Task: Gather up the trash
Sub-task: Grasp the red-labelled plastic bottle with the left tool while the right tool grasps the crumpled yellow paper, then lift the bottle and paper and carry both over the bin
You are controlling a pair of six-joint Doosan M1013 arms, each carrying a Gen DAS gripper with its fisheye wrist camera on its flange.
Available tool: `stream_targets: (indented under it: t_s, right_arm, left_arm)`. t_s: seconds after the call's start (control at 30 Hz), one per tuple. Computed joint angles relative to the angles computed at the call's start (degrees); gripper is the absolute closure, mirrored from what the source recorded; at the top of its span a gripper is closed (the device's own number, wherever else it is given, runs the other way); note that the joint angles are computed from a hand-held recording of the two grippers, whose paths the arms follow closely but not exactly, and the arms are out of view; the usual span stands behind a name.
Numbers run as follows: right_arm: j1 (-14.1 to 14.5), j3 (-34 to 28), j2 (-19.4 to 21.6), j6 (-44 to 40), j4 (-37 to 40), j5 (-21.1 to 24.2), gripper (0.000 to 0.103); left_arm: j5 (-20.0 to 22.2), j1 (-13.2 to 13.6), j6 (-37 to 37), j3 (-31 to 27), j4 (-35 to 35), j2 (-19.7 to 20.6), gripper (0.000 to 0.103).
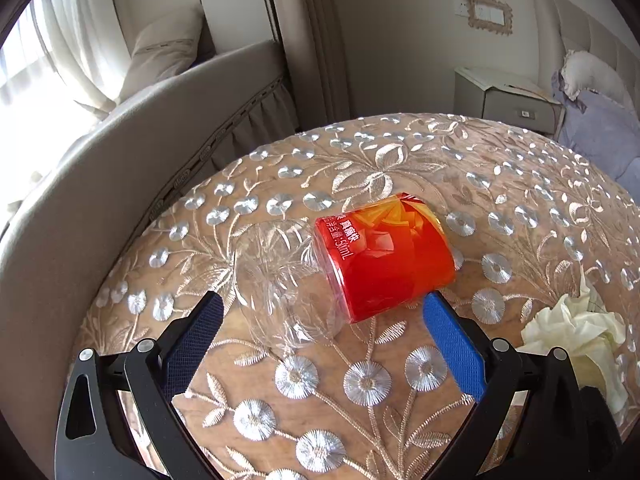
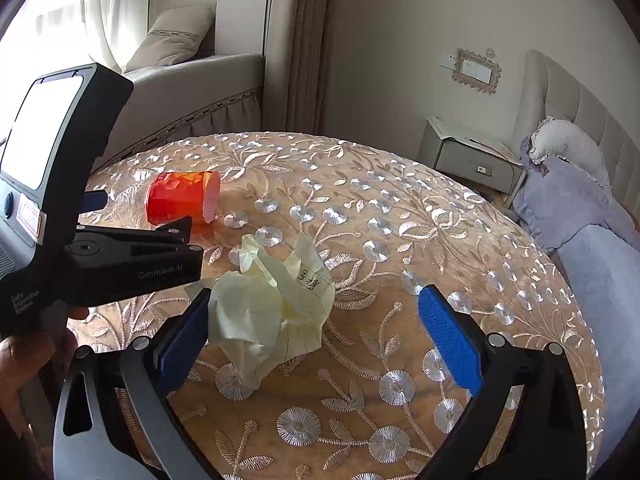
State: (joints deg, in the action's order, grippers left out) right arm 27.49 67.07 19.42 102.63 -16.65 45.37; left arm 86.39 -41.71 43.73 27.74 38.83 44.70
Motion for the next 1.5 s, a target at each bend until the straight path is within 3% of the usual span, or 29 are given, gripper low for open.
stream_targets:
  t_s: [0.03, 0.1, 0.27, 0.53, 0.57, 0.67, 0.8, 0.93, 1.07, 1.13, 1.2, 1.27, 1.37, 1.5]
  right_arm:
    - [0.1, 0.0, 0.0, -0.1, 0.0, 0.0, 0.005]
    - [0.1, 0.1, -0.2, -0.9, 0.6, -0.2, 0.005]
    - [0.3, 0.2, -0.1, -1.9, 1.4, -0.2, 0.005]
    - [0.4, 0.2, 0.0, -2.1, 1.6, 0.0, 0.005]
    - [0.4, 0.2, -0.1, -2.1, 1.5, 0.2, 0.005]
    - [0.5, 0.3, -0.2, -1.9, 1.3, 0.1, 0.005]
    - [0.3, 0.4, -0.3, -1.3, 1.5, 0.2, 0.005]
    - [0.3, 0.0, 0.2, -1.0, 2.3, 0.7, 0.005]
    - [0.7, -1.1, 1.1, -1.5, 2.3, 1.6, 0.005]
    - [0.9, -1.5, 1.4, -1.5, 1.9, 1.6, 0.006]
    - [1.0, -2.1, 1.9, -2.2, 2.8, 2.1, 0.024]
    - [0.8, -2.3, 2.0, -3.8, 5.6, 1.9, 0.045]
    - [1.4, -2.7, 2.0, -3.0, 4.0, 2.0, 0.052]
    - [1.9, -1.5, 0.9, -1.1, 1.8, 0.9, 0.054]
  left_arm:
    - [-1.4, 0.2, -0.6, 1.5, 0.1, -0.8, 0.007]
    - [-2.8, 0.9, -1.2, 3.6, -1.1, -1.9, 0.030]
    - [-7.3, 2.4, -2.3, 7.8, -3.8, -4.5, 0.031]
    - [-11.4, 3.0, -0.3, 9.8, -8.3, -6.3, 0.031]
    - [-11.6, 2.9, 0.1, 10.1, -8.1, -6.4, 0.028]
    - [-12.5, 2.1, 2.2, 10.5, -4.0, -6.7, 0.005]
    - [-18.5, 2.9, 15.4, 11.4, -6.5, -7.5, 0.005]
    - [-18.3, 4.1, 27.0, 9.2, -9.3, -6.0, 0.005]
    - [-21.2, 6.1, 35.5, 9.3, -19.6, -6.0, 0.005]
    - [-20.2, 6.7, 38.4, 8.0, -22.5, -5.1, 0.008]
    - [-20.0, 7.2, 39.8, 7.9, -24.7, -4.7, 0.033]
    - [-21.2, 7.6, 40.2, 8.4, -26.4, -4.8, 0.033]
    - [-23.4, 7.8, 39.7, 10.2, -27.6, -5.7, 0.033]
    - [-26.9, 7.0, 36.3, 14.3, -25.0, -8.5, 0.033]
